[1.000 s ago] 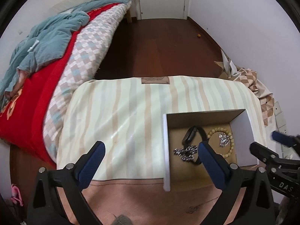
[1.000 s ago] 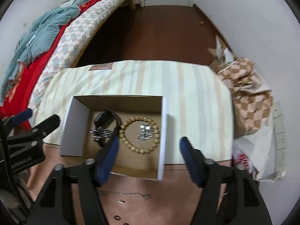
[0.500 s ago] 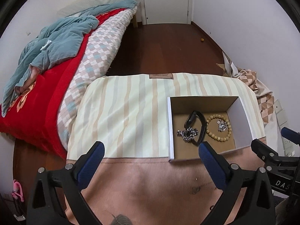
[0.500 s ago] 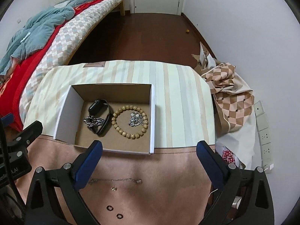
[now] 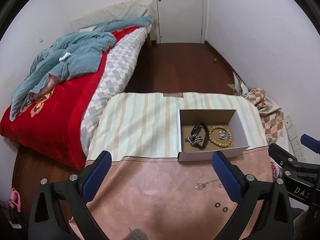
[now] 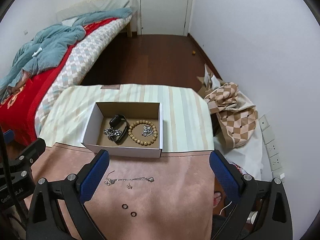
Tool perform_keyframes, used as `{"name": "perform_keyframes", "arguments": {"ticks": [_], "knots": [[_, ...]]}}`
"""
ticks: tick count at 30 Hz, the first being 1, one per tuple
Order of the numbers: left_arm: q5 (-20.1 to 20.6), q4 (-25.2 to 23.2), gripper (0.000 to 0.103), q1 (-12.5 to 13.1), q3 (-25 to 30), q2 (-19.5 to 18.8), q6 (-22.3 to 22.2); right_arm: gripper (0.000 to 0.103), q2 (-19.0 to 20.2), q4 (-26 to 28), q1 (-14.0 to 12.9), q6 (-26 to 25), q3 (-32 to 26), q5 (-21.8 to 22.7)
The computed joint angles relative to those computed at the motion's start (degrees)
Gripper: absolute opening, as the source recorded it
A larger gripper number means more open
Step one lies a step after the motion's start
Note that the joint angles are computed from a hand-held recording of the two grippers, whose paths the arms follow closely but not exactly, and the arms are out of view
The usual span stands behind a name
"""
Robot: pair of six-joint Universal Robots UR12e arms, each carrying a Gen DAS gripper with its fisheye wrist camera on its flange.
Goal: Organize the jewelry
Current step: 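Lift both tools out of the box and back over the table, then lower the right tool onto a small black ring and grasp it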
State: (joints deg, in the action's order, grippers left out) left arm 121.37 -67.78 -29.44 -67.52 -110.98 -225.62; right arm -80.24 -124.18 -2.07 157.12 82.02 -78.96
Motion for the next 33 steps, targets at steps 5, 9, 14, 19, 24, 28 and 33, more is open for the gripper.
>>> {"name": "perform_keyframes", "arguments": {"ticks": [5,9,14,19,24,28,33], "knots": [[2.4,1.2,0.103,-1.3,-0.2,0.8,0.6,0.101,-2.4,-1.3,-0.9,0.3,1.6,1.4],[2.9,1.9,0.103,-1.9,-0.8,1.5,0.5,0.101,-4.0,-1.9,-1.6,0.4,2.7,2.4],[1.9,0.2,0.103,-2.1,-3.1,2.2,-2.4,0.101,-5.5,0.2,-2.7,-0.1,4.7,4.1],[-1.1,-5.5,0.103,-2.0,-6.0,2.1,-6.2,0.101,-6.1,3.5,-3.4,-1.7,9.7,2.9],[-5.1,-9.4,0.103,-1.2,-8.7,1.3,-7.9,0.065,-5.3,6.0,-3.8,-2.6,14.3,4.0],[-8.1,-9.8,0.103,-0.5,-10.1,0.9,-7.7,0.061,-5.2,3.7,-3.6,-3.8,17.5,4.5],[-10.2,-9.3,0.103,0.0,-11.1,0.9,-7.5,0.046,-5.4,0.0,-2.7,-5.8,19.7,3.9]]}}
